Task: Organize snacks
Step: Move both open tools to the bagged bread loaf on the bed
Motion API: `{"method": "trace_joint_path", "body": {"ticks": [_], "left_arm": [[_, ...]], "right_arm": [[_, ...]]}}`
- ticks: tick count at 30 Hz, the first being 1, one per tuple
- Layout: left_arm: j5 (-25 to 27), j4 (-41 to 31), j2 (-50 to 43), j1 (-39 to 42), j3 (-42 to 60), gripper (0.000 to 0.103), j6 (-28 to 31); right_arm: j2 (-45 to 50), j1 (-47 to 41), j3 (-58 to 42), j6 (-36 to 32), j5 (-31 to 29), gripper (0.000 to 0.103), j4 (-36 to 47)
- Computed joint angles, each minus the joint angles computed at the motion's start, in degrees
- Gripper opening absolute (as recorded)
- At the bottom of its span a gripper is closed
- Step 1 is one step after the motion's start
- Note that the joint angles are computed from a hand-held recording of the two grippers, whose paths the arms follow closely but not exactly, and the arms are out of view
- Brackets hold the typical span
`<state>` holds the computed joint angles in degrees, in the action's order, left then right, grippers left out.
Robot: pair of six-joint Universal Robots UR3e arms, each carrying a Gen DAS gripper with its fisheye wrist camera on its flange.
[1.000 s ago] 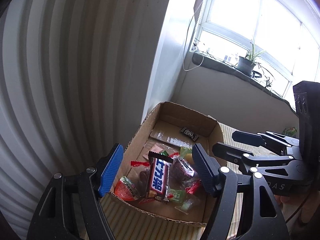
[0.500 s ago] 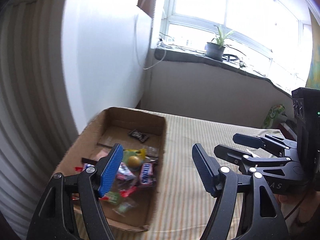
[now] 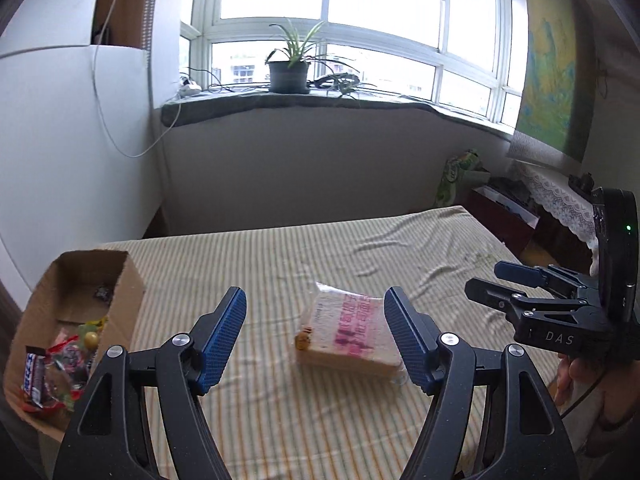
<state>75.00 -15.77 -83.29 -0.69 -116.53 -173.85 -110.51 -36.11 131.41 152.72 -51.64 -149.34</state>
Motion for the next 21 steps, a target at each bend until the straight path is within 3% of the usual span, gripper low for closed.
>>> {"method": "trace_joint_path", "body": {"ticks": [2,6,11,15,21], "left_arm": [[1.01,-0.5,-0.56,-1.91,1.1,0.071,0.03],[1.22,-1.52,-1.39,-3.1,3.23,0.071,0.06],[0.89,-2.33,-2.03,-1.99,4.5,0.072,0.38],[-1.28,-0.62,-4.3,0.44,3.07,0.08,0.62],[-1.78,1.48,-11.1,2.77,-2.29,0.08,2.23]], "right_arm": [[-5.96,-3.85,2.92,-1.89,1.69,0.086,2.99],[-9.9,-4.29,5.93,-0.42,1.37,0.087,1.99],[0.17,5.13,6.22,4.72,-4.51,0.088,-9.35],[8.89,11.81,7.2,7.23,-8.39,0.088,-17.52],[16.22,15.94,11.04,9.4,-11.23,0.088,-27.1]]}}
